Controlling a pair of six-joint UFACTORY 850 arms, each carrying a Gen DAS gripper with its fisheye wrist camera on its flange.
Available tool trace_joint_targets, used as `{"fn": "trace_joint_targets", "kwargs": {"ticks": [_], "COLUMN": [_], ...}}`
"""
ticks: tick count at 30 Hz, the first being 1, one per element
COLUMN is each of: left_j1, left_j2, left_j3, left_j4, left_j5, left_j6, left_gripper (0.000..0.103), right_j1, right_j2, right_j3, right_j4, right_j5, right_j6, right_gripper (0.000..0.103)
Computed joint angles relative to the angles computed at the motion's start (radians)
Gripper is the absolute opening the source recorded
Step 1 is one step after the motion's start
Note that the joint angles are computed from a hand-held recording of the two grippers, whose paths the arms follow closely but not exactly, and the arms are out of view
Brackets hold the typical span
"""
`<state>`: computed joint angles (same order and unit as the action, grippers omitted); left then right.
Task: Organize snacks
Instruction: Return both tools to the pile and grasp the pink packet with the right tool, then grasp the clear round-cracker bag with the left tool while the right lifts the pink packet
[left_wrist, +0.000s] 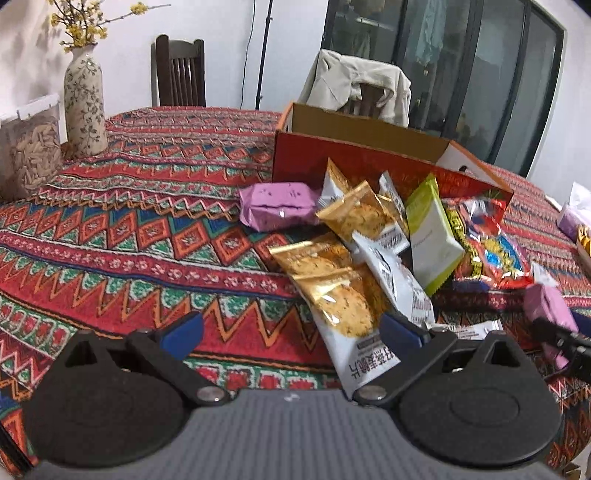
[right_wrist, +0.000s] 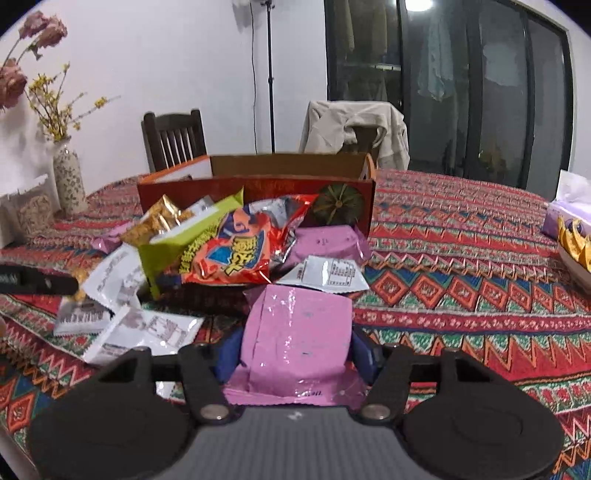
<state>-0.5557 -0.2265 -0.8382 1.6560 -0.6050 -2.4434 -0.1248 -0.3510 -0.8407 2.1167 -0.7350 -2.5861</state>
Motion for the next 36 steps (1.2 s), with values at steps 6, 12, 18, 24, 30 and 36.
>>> {"fn": "trace_joint_targets", "kwargs": {"ticks": [6,12,18,24,30,36], "left_j1": [-0.011,-0.017,-0.023,-0.034,-0.038,-0.048], "left_j2": [-0.056,-0.120,-0.150,-0.142,-0.098,-0.057], "left_j3": [-0.072,-0.157,-0.189,-0.168,-0.105,-0.055], "left_j4": [-0.068,-0.168,-0.213,-0.175,-0.097,-0.040], "left_j5": [-0.007,-0.053,-0.093,-0.100,-0.089,-0.123], "left_j6": [0.099,0.208,0.233,0.202,0.121,0.069], "left_gripper": [0.103,0.103,0.094,0.068,0.055,0.054], "right_j1": [-0.012,-0.021,-0.024,-0.028,-0.032,-0.042], "right_j2": [-0.001,-0.009,-0.018,-0.020,-0.011,0.005], "right_j3": [0.004,0.003,-0.003,-0.002,0.010,0.031], "right_j4": [-0.004,-0.019,-0.033,-0.047,-0.049,-0.039], "right_j5": [-0.037,-0.068,-0.079,-0.089,-0.102,-0.118], "right_j6": [0.002,0.000,-0.006,-0.002,-0.010,-0.033], "right_gripper": [0.061,0.061,0.061,0.061,0.061,0.061]}}
